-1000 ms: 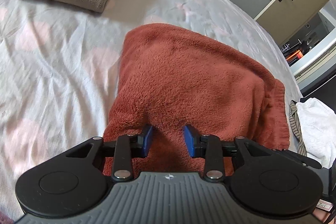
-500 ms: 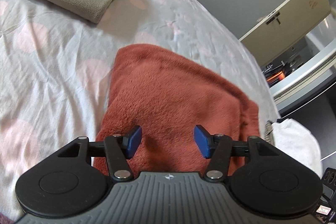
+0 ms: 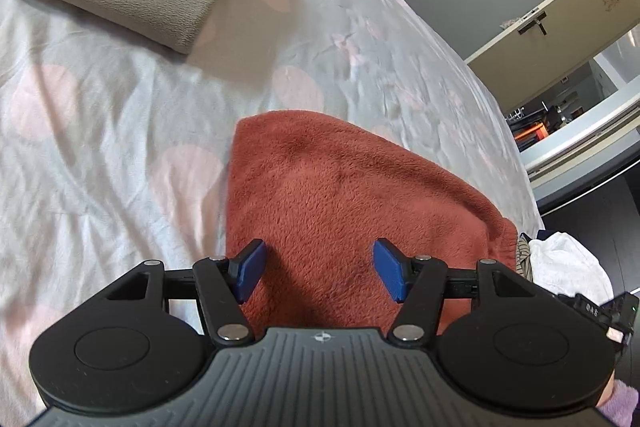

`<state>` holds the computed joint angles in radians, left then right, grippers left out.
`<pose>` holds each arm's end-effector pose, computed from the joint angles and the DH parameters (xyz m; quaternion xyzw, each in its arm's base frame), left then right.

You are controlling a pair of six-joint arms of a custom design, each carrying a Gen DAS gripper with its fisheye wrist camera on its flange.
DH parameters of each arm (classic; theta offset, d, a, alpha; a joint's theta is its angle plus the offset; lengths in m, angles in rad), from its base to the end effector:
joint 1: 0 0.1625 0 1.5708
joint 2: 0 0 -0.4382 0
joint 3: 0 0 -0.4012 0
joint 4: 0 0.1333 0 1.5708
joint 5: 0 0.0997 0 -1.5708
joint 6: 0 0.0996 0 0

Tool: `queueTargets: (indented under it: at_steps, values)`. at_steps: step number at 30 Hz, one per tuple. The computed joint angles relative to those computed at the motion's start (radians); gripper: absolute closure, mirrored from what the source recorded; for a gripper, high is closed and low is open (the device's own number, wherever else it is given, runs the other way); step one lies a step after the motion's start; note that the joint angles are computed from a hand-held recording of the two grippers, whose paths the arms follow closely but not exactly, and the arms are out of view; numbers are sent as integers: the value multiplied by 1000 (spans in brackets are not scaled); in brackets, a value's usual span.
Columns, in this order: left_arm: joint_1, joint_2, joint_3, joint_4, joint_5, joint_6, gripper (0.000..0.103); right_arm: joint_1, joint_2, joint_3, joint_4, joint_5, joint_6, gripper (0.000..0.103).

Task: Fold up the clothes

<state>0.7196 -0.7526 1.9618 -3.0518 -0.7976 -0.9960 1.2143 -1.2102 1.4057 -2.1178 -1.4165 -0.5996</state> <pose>-0.3002 -0.5328 0.0449 -0.1173 0.9116 -0.3737 0.1251 -0.0965 -0.6850 0.4365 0.1324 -0.9728 0.1897 0.0128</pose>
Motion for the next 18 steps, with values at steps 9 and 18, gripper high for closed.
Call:
queueTargets:
  at_steps: [9, 18]
  values:
    - [26, 9, -81, 175, -5, -37, 42, -43, 143, -192, 276, 117, 71, 34]
    - [29, 19, -112, 246, 11, -74, 42, -81, 180, -244, 319, 193, 182, 54]
